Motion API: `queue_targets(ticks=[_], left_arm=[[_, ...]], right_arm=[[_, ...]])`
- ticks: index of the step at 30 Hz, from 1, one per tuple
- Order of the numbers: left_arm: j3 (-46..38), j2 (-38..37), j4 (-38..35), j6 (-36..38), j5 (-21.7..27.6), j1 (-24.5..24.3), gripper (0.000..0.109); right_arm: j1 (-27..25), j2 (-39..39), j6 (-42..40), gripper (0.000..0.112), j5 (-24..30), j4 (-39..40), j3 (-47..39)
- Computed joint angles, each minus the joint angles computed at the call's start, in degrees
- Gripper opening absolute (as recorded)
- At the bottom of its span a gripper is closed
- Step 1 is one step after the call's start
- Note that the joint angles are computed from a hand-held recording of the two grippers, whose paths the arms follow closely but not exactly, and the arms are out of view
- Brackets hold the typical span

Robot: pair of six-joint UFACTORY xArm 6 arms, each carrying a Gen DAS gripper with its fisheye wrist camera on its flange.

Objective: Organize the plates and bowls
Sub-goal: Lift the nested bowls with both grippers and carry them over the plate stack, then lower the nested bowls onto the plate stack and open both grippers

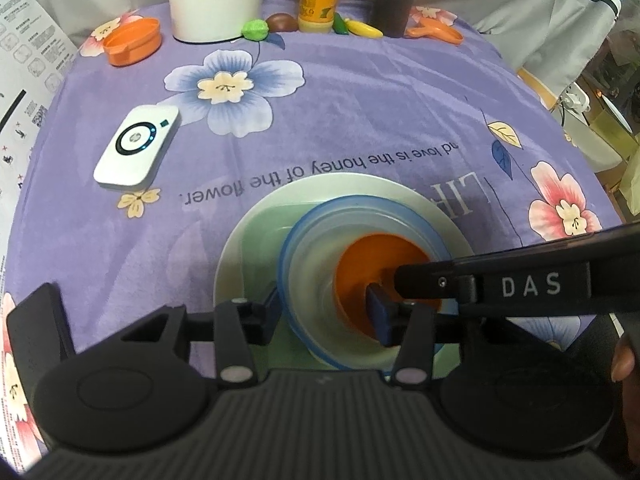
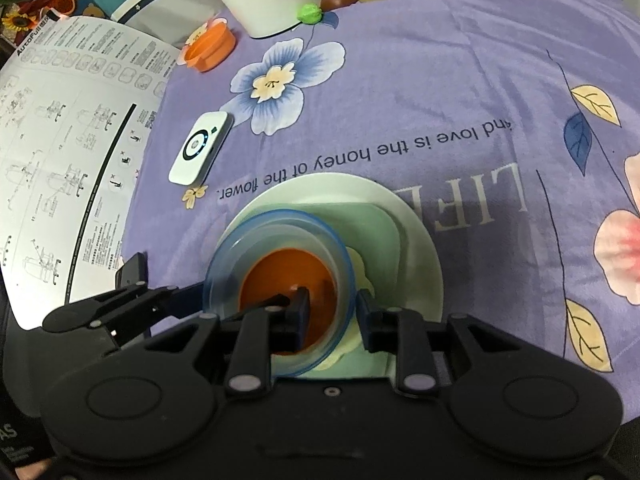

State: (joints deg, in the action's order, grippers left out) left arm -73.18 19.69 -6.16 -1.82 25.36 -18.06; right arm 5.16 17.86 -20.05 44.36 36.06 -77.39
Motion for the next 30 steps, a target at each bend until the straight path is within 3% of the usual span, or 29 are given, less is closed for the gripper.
queue_targets(ticks=[11, 13, 17, 20, 22, 24, 27, 30], left_arm=[[-0.3, 0.5, 0.0, -0.4, -0.9, 0.4, 0.055], [0.3, 0.1, 0.9, -1.2, -1.8, 0.4, 0.06], [2.7, -1.6, 4.8, -4.2, -5.6, 0.3, 0.083], [5.9, -3.7, 11.4, -9.8, -10.5, 0.8, 0.103], [8.0, -5.3, 14.5, -12.5, -13.3, 1.4, 0.103], [9.7, -6.7, 13.7, -12.0, -14.7, 1.7, 0.103], [12.8, -9.3, 12.4, -11.1, -17.5, 2.1, 0.103], [16.1, -11.8, 15.2, -13.3, -21.0, 2.5, 0.103]], right_arm=[[0.4, 0.5, -0.5, 0.027, -0.8, 0.4, -0.3], [0.4, 0.2, -0.7, 0.027, -1.3, 0.7, 0.1], [0.3, -0.8, -0.9, 0.029, -2.4, 1.1, 1.3], [0.2, -2.5, -2.3, 0.05, -4.1, 2.5, 2.9], [0.3, -4.1, -3.1, 0.077, -6.7, 2.5, 4.7], [0.1, -5.8, -6.3, 0.091, -9.2, 5.3, 6.5], [-0.4, -8.5, -11.3, 0.102, -11.8, 9.6, 9.1], [-0.7, -11.0, -14.2, 0.103, -14.4, 11.6, 11.7]])
